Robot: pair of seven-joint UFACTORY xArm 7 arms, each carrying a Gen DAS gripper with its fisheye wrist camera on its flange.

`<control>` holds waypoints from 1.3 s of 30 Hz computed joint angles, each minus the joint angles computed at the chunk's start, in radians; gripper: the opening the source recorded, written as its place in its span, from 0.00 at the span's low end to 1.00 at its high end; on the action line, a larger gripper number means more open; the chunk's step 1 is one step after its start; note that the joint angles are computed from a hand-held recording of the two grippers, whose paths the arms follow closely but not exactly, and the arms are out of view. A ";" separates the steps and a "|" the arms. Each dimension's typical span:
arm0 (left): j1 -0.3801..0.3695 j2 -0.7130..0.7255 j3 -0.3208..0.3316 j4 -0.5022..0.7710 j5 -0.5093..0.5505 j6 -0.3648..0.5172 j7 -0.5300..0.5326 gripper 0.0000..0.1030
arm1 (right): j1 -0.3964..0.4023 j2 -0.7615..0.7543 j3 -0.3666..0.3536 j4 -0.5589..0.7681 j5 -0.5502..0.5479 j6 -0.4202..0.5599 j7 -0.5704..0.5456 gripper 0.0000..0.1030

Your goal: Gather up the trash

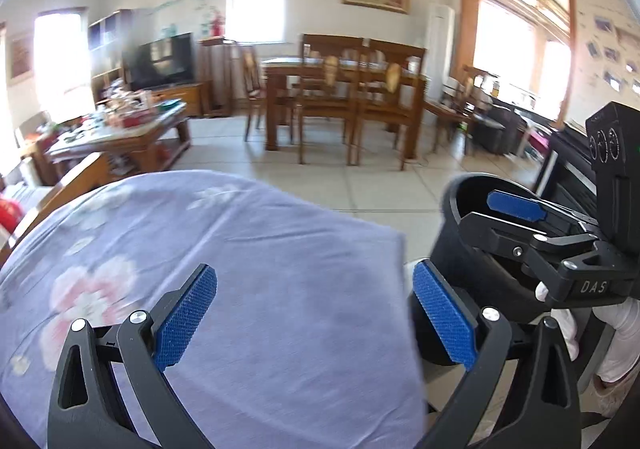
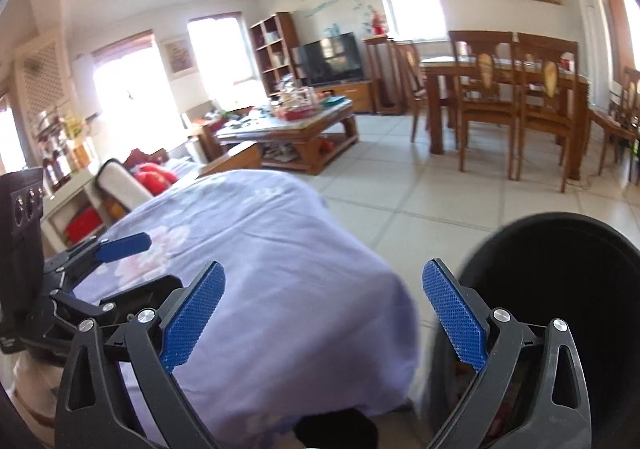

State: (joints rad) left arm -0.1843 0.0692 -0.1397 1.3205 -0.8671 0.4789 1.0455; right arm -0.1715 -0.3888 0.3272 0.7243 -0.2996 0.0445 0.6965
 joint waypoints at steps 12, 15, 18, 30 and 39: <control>0.117 -0.008 0.075 -0.019 -0.017 -0.104 -0.073 0.95 | -0.048 0.423 0.250 0.468 -0.477 0.078 0.367 0.95; 0.145 -0.011 0.083 -0.024 -0.065 -0.129 -0.042 0.95 | 0.029 0.516 0.218 0.572 -0.554 0.100 0.427 0.95; 0.167 -0.011 0.090 -0.021 -0.114 -0.155 -0.012 0.95 | 0.121 0.606 0.172 0.686 -0.606 0.128 0.463 0.95; 0.205 0.035 0.062 0.040 -0.361 -0.345 0.164 0.95 | 0.460 0.768 -0.138 0.964 -0.870 0.195 0.654 0.95; 0.248 0.086 0.015 0.090 -0.352 -0.432 0.144 0.95 | 0.616 0.811 -0.340 1.024 -1.040 0.155 0.811 0.95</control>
